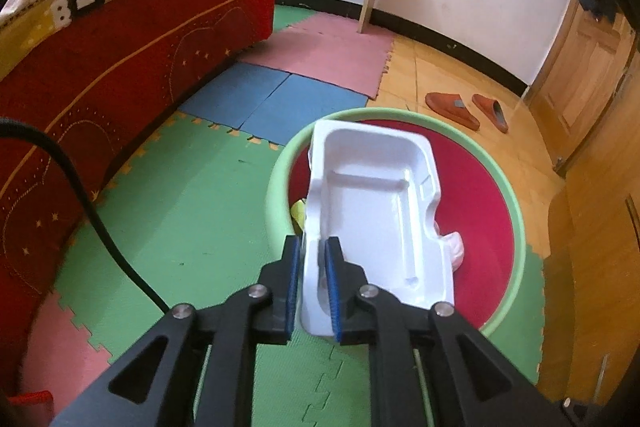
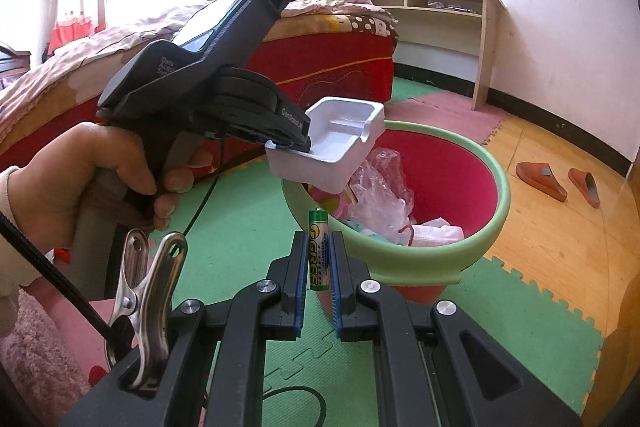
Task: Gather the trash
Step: 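Carry the white tray over the red bucket and open the left tool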
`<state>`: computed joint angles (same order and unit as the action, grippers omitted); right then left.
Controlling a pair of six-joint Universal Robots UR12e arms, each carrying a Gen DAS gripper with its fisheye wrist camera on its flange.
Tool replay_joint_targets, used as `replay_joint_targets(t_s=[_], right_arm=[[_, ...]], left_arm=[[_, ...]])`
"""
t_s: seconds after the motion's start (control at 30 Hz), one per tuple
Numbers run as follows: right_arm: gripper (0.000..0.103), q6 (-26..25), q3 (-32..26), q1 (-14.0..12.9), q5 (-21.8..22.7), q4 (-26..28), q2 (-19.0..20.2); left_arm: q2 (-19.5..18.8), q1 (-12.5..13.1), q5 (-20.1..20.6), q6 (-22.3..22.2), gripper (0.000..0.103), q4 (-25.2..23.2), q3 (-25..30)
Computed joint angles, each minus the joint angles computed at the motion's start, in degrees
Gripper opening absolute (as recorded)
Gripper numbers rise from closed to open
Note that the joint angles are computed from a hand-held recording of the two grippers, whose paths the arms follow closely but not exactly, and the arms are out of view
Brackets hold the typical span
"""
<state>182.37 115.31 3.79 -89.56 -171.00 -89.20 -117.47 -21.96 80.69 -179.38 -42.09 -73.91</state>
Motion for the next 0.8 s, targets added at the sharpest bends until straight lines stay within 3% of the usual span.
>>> replay_joint_targets(t_s=[0.13, 0.8], right_arm=[[0.011, 0.28, 0.11, 0.05, -0.17, 0.17, -0.13], [0.011, 1.55, 0.23, -0.03, -1.03, 0.30, -0.32]], left_arm=[[0.13, -0.20, -0.42, 1.08, 0.036, -0.09, 0.11], [0.99, 1.14, -3.05, -1.57, 0.040, 0.66, 0.24]])
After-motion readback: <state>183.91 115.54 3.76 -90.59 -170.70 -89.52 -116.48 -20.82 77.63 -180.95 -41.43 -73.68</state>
